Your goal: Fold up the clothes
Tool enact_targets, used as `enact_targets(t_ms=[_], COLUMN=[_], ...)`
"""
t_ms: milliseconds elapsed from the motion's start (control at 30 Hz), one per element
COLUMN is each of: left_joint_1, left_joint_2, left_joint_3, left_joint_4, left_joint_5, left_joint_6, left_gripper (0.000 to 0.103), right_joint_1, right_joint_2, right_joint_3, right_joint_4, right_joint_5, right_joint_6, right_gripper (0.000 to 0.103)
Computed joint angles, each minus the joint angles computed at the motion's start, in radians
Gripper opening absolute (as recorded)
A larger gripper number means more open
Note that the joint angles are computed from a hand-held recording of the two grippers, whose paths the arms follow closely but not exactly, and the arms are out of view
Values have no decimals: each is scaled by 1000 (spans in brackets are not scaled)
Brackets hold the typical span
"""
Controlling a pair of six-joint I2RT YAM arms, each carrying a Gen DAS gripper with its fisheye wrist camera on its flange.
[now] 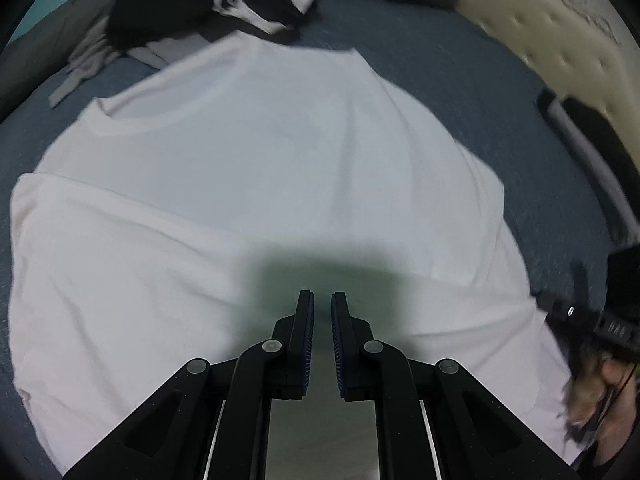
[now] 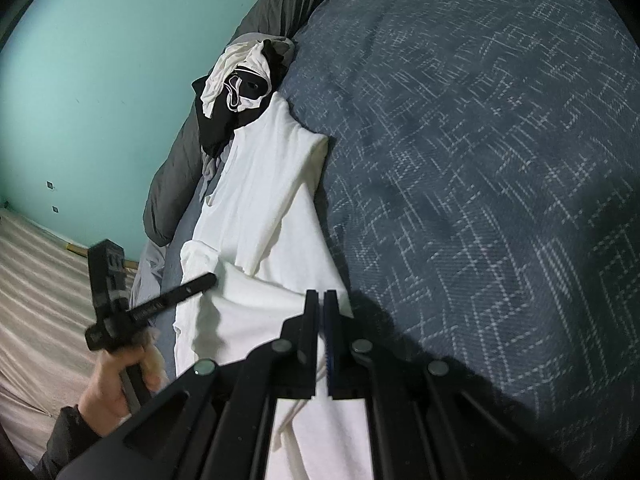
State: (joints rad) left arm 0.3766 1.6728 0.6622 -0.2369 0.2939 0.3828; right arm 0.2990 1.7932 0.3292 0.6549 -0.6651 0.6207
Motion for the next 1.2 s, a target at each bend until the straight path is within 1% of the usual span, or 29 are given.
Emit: enact_targets(t_ms=[67,200,233,367,467,500,533,600,667,733,767,833,933,1000,1067,1100,1200], left_joint_1=[-48,-101,-98,-80,-97,-111,-127,-176,-227,-262,-258,-244,-217,-162,-90,-55,53], left_joint_2=[35,62,49,-55,-70,-70,-67,-33,8,18,10,-52,-147,-222,-249,-272,-288], left_joint_3=[-10,30,36,-8,-50,-60,-70,-78,-67,-52,-44,-63,-89,-135,-169,-190,-229], left_joint_4=[70,99,85,23,16,19,26,76,126,152,147,123,79,47,41,30,10], left_joint_5=[-39,-63,-49,18,23,22,20,-9,-28,-51,-37,-15,19,50,77,89,116], left_joint_6=[-58,-132,-138,-98,-63,-68,-75,-113,-164,-212,-229,-221,-206,-163,-117,-97,-26], left_gripper=[8,7,7,7,7,7,7,7,7,7,7,7,8,8,8,9,9], right_joint_1=[0,4,3,0,-1,-2,-2,-1,0,2,2,-3,-16,-26,-22,-6,49], right_joint_2=[-1,-2,1,3,-4,-6,-9,-15,-16,-8,-3,-3,-26,-49,-85,-99,-129], right_joint_3=[-1,-1,-3,-5,-7,-9,-10,-13,-13,-8,-5,-7,-11,-16,-16,-3,43], right_joint_4=[0,0,7,17,12,11,10,9,7,7,9,23,17,15,9,-11,-75], right_joint_5=[1,6,6,1,0,1,1,4,6,7,5,1,-1,-1,1,0,19], right_joint_6=[0,0,5,11,10,9,9,9,6,8,8,13,19,24,23,13,-28], right_gripper=[2,2,2,2,2,2,2,2,2,2,2,5,5,9,32,35,35])
